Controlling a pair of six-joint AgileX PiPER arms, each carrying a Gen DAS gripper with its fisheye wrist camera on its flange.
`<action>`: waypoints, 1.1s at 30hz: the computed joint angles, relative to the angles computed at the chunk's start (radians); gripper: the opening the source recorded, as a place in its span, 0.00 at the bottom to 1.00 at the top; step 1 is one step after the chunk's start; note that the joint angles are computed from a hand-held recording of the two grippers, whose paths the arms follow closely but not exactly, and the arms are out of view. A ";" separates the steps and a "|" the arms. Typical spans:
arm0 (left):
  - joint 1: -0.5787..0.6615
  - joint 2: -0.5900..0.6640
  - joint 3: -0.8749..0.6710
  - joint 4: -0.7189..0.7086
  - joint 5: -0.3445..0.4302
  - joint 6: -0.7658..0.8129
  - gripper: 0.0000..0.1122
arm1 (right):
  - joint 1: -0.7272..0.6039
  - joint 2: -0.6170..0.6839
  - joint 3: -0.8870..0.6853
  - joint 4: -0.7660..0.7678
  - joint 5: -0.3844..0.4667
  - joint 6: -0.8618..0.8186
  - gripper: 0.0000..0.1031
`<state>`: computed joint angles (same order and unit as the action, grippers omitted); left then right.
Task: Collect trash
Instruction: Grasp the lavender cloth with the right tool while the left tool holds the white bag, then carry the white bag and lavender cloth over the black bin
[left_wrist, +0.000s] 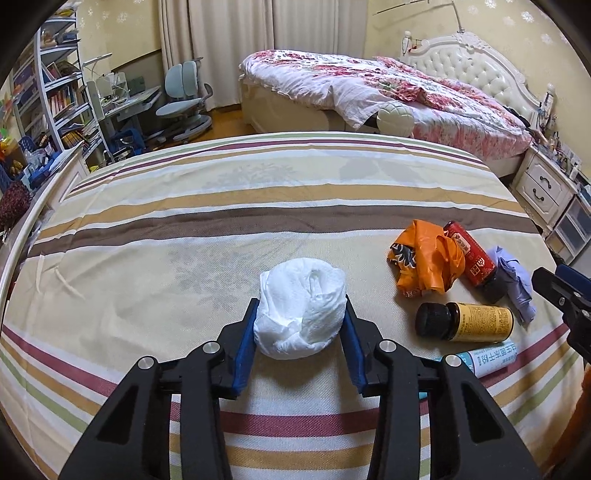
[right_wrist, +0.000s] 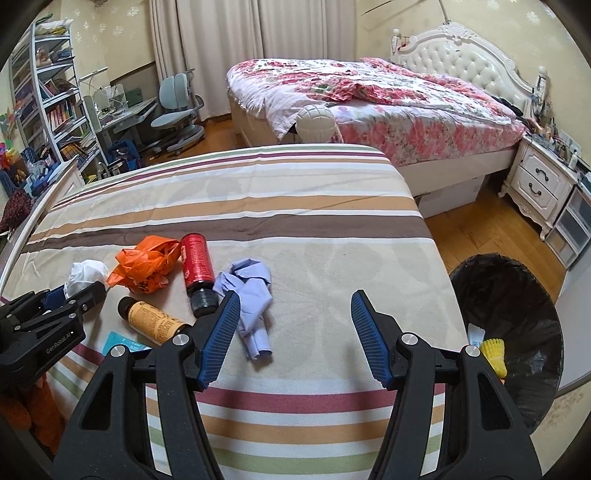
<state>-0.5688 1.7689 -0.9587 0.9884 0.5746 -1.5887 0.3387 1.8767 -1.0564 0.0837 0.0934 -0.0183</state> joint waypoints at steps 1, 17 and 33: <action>0.004 -0.002 0.001 -0.001 -0.003 -0.002 0.37 | 0.006 0.003 -0.002 -0.007 0.000 0.005 0.59; 0.038 -0.060 0.078 0.029 -0.052 -0.048 0.37 | 0.043 0.083 -0.087 -0.037 0.079 0.029 0.31; 0.003 -0.096 0.091 0.037 -0.061 -0.074 0.37 | 0.003 0.011 0.003 -0.179 0.025 0.186 0.23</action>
<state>-0.5659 1.6730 -0.8673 1.0257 0.5137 -1.6630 0.3412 1.8880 -1.0534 -0.0952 0.1183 0.1678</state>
